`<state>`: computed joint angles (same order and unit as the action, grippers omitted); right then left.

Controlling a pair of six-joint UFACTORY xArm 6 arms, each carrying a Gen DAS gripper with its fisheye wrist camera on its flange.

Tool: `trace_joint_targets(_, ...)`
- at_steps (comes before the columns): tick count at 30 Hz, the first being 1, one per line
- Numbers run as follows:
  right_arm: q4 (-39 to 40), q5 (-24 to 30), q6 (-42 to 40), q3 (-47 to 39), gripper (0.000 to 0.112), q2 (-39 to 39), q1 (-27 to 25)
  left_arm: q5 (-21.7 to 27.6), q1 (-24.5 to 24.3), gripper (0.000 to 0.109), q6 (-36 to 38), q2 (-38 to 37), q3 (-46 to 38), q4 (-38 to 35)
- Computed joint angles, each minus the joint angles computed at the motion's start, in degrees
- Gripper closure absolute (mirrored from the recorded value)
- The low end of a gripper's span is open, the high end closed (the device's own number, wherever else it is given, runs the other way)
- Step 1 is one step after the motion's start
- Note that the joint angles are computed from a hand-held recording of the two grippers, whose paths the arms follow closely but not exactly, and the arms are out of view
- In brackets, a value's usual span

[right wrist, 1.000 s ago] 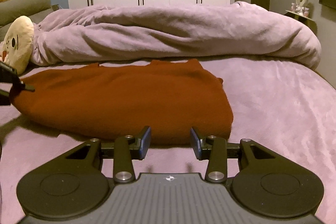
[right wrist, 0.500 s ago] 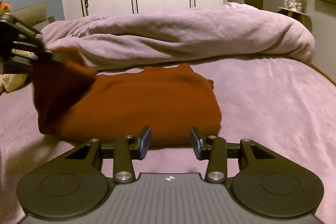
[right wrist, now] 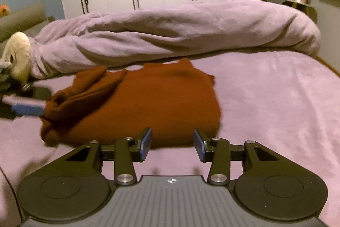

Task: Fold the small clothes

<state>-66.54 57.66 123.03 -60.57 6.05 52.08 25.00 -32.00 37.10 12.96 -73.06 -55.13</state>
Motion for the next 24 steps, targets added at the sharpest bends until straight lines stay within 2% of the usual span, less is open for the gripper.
trace_joint_targets(2,-2.12,-3.36,0.54,-1.73,0.070,1.03,-1.46,-5.91,0.38,0.029,-4.86,-1.44,4.04,6.94)
trace_joint_targets(3,-3.43,-5.81,0.91,-2.87,0.070,1.70,-2.54,-7.01,1.03,0.029,-8.49,-1.99,5.60,10.69)
trace_joint_targets(4,-4.60,-8.69,1.37,-3.87,0.064,2.27,-3.73,-7.27,1.51,0.029,-11.72,-1.91,6.31,13.26)
trace_joint_targets(6,-5.66,-18.93,2.40,-6.74,0.050,4.49,-8.21,-5.84,2.67,0.029,-14.91,-2.23,7.46,13.78)
trace_joint_targets(8,-6.75,-28.77,5.40,-9.69,0.050,7.42,-12.73,-5.92,3.26,0.029,-14.87,-2.60,8.60,13.01)
trace_joint_targets(10,-5.06,-33.25,4.79,-13.06,0.050,10.44,-15.50,-8.27,3.54,0.028,-15.90,-4.27,11.67,15.55)
trace_joint_targets(13,2.89,-32.34,-3.51,-18.91,0.050,14.60,-16.82,-10.77,3.96,0.026,-22.27,-4.53,13.81,24.27)
trace_joint_targets(16,8.54,-33.81,-9.35,-23.51,0.050,17.89,-17.84,-10.65,5.49,0.026,-28.01,-3.85,13.96,28.68)
trace_joint_targets(18,15.36,-32.79,-15.99,-27.25,0.052,20.90,-17.99,-10.50,6.03,0.026,-29.46,-3.46,13.54,28.80)
trace_joint_targets(20,19.39,-31.37,-21.09,-30.76,0.053,23.51,-17.89,-10.34,6.17,0.023,-27.56,-3.39,13.23,26.47)
trace_joint_targets(24,28.20,-32.12,-30.71,-37.57,0.056,29.18,-18.68,-10.86,5.85,0.021,-28.08,-3.24,13.22,27.89)
